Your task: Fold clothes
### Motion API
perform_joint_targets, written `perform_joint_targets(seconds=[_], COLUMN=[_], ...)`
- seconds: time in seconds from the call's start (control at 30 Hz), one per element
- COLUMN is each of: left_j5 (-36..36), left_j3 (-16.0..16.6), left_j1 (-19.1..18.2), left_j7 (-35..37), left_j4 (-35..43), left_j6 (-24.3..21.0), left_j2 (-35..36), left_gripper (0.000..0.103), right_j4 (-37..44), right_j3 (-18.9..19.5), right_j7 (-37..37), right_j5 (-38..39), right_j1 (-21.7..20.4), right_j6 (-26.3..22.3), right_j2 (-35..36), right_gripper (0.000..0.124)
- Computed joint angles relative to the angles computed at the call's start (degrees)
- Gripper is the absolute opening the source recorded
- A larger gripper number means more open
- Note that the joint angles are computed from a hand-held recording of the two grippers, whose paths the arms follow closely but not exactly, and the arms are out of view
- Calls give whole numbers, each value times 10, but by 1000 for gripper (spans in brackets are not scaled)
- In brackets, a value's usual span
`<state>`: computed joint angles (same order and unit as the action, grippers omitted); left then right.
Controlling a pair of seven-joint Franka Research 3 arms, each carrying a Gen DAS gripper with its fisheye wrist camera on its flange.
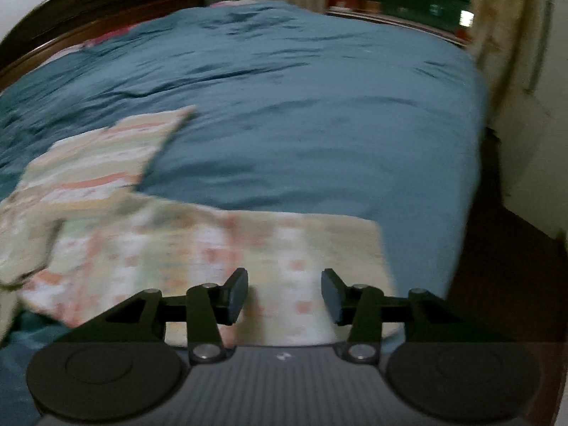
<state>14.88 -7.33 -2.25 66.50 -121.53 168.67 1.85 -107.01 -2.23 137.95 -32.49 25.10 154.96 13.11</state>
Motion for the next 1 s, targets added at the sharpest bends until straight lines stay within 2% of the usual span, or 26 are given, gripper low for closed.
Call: perform_joint_targets(seconds=[0.2,0.4,0.53,0.63,0.8,0.9,1.0], left_j5=[-5,-4,-4,4,21,37,58], left_j3=[-3,-4,-5,-4,-2,0,2], left_j1=[-4,-7,-9,-9,-8,-7,-4], left_j7=[-9,-13,-16,-24,-40,-55,-72], left_j4=[4,10,13,12,9,8,6], left_j6=[-27,-43,-51,-55,-57,-61,-65], left_j2=[-2,-1,-1,-3,-7,-8,-9], left_gripper=[103,103,103,103,103,103,103], right_j4=[-35,-75,-86,-98,-109,-103,-95], right_j3=[-16,-9,-7,1,-12,-20,-5], right_j7=[62,48,25,-11,-12,13,2], right_j5=[-11,65,103,151,154,114,113], right_j1=[-19,-49,-51,-58,-42,-27,-31], right_j6=[14,71,93,111,123,118,130], right_j2=[-11,-15,-15,-19,-32,-41,-50], right_gripper=[55,55,54,46,13,9,8])
